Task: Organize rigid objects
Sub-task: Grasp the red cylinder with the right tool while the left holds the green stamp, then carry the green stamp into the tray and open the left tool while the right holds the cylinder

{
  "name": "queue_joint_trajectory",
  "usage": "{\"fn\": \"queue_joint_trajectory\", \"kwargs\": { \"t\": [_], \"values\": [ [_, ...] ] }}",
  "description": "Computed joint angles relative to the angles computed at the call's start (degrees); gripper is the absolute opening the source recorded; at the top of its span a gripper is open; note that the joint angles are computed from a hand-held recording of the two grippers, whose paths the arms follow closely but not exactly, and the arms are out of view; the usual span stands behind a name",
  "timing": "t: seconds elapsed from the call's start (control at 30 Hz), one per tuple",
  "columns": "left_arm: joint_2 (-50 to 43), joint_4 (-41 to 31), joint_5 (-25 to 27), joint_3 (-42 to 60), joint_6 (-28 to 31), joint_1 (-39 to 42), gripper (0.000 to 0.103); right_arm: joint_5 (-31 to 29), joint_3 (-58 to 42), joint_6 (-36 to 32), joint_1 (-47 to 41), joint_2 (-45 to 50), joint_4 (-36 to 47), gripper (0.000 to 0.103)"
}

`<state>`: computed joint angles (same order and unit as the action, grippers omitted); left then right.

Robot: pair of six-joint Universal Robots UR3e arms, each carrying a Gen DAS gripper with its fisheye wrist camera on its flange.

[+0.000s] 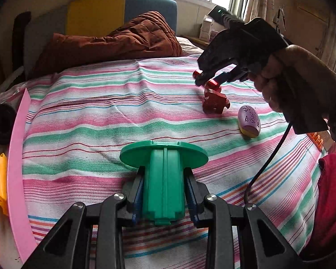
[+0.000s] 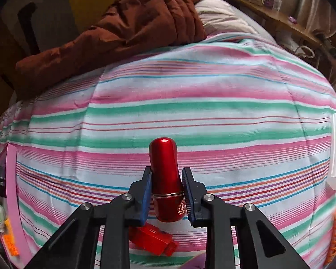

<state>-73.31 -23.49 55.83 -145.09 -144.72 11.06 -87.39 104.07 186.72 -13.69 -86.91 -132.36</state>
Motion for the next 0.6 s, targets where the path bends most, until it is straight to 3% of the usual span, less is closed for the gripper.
{"fn": "queue_joint_trajectory", "kwargs": {
  "t": [0.17,0.37,0.53,0.6],
  "values": [
    [0.25,0.23,0.01,-0.29,0.00,-0.01,0.032,1.04,5.49,-1.46,-3.42,-11.26,0.67,0.026],
    [0.64,0.56,0.60,-0.37,-0.32,-0.48,0.032,8.17,13.61,-7.13,-7.44,-31.54,12.26,0.026],
    [0.36,0.83,1.48,0.09,-0.84,-1.23,0.032,12.73,22.07,-10.06,-5.84,-44.88,21.50,0.026],
    [0.04,0.97,2.23,0.57,-1.05,-1.86,0.032,10.84,25.14,-9.09,-1.78,-45.77,20.46,0.026]
  ]
}}
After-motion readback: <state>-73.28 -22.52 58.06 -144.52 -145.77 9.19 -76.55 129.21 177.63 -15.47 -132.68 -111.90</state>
